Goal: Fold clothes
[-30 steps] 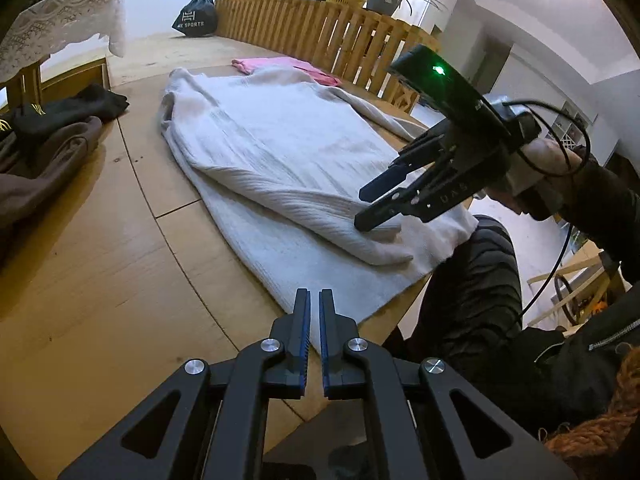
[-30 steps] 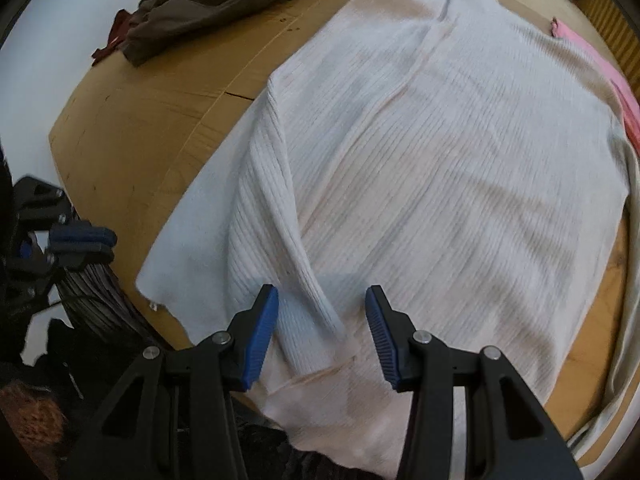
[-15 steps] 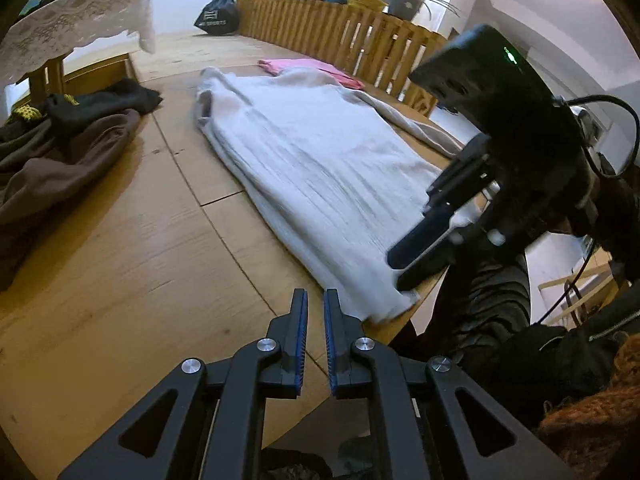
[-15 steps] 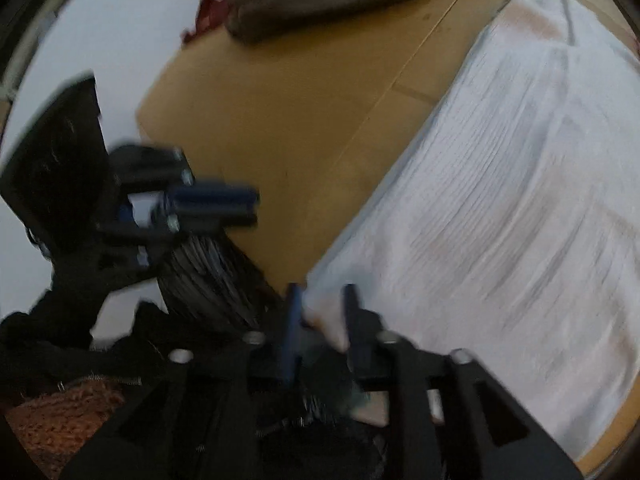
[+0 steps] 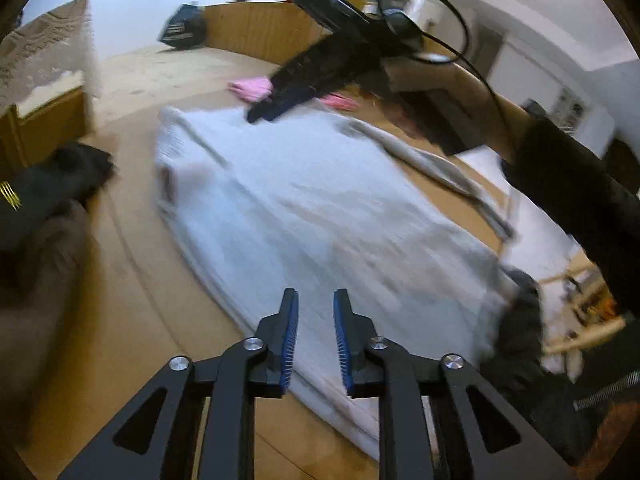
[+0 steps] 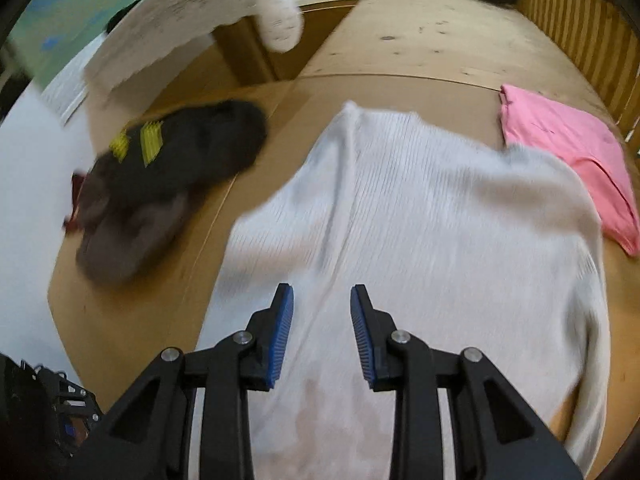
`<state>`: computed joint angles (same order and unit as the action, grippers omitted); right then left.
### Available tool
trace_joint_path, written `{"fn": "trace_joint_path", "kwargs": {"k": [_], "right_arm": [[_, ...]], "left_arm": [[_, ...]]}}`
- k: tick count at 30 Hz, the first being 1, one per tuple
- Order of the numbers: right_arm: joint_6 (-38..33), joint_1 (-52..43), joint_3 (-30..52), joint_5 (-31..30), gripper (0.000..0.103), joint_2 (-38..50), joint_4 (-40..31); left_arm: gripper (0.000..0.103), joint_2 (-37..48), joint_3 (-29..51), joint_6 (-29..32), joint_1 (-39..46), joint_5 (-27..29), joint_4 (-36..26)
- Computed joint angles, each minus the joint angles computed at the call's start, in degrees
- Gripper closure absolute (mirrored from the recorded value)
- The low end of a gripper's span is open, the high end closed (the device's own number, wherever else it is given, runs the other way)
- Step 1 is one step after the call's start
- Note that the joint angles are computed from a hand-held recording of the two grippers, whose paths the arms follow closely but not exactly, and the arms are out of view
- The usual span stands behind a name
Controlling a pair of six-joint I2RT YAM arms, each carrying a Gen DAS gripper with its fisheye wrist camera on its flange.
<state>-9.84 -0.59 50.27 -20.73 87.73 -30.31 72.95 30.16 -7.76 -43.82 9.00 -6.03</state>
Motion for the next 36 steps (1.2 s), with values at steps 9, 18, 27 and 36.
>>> {"fn": "trace_joint_path", "kwargs": {"k": [9,18,27,36], "right_arm": [[5.46,4.54,24.12,-3.61,0.066,26.24,0.43],[4.64,7.99,27.28,6.75,0.080,33.14,6.81],[2.45,16.35,13.95,7.57,0.058,10.67,-5.14],[9.13,33.83,9.86,16.29,0.058,10.83,-10.94]], "left_arm": [[0.081,35.61,29.72,10.76,9.90,5.01,-0.86],[0.086,36.53,26.39,11.93,14.43,-2.46,-0.30],[0.067,-10.57,-4.69,-1.62,6.17,2.90,-14.47],[0.058,-24.41,-17.71,-34.92,-27.13,-3.85,-16.16]]}}
